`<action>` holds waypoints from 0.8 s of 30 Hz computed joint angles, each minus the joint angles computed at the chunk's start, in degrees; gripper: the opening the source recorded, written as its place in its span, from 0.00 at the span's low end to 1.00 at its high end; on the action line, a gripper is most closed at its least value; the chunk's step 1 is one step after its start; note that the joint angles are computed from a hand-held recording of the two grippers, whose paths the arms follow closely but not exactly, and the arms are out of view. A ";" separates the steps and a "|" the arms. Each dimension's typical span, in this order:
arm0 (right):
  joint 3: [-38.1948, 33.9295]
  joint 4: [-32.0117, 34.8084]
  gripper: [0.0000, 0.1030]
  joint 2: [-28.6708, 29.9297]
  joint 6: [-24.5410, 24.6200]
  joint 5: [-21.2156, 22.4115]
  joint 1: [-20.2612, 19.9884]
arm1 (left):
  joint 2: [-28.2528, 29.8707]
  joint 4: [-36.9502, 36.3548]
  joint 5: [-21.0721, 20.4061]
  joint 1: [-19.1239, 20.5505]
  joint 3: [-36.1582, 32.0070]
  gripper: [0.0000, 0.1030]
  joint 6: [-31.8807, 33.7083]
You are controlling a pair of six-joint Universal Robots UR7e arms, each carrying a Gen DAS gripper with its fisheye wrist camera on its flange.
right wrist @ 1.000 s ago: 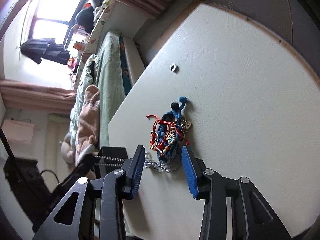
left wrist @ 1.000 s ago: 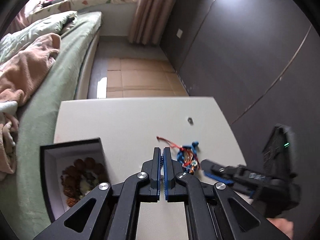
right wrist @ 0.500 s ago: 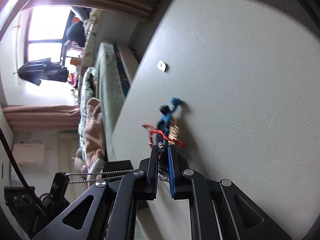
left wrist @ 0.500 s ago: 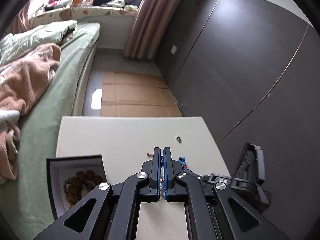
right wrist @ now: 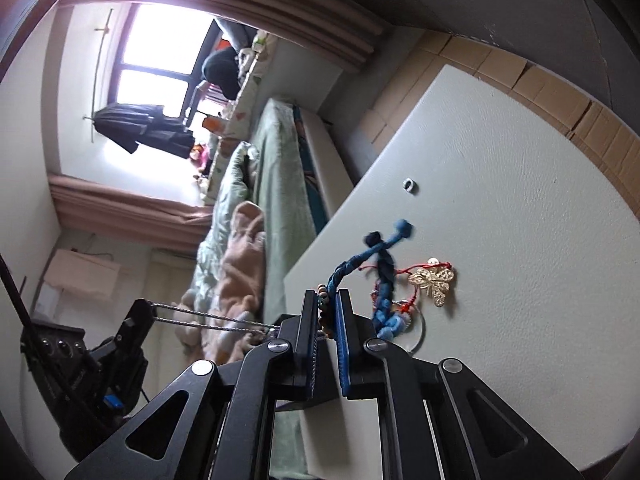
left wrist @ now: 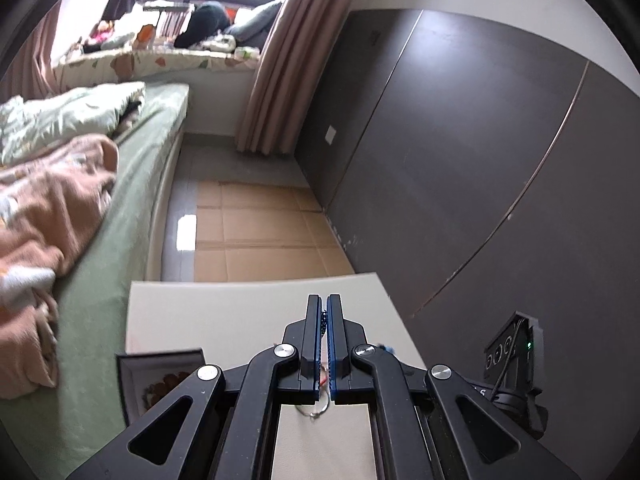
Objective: Organize jewelry
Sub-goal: 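Carry the chain toward the black box with the left gripper while the right gripper lifts the blue cord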
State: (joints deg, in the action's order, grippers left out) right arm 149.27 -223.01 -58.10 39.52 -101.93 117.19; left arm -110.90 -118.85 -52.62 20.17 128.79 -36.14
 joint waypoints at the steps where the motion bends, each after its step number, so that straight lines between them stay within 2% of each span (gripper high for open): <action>1: -0.03 -0.51 0.10 -0.20 -0.25 0.09 0.21 | -0.16 0.88 0.69 -0.87 -0.64 0.02 -0.29; 4: -0.63 -1.05 0.10 -0.12 -0.68 -0.22 1.08 | -0.16 3.20 3.00 -3.39 -2.97 0.02 -0.45; 13: -3.08 -2.67 0.10 2.75 -3.11 3.26 2.61 | -0.18 11.50 11.50 -9.64 -9.83 0.02 -1.86; 24: -3.92 -0.47 0.10 3.67 -3.61 4.05 2.25 | -1.27 19.65 19.80 -12.03 -16.59 0.02 -2.56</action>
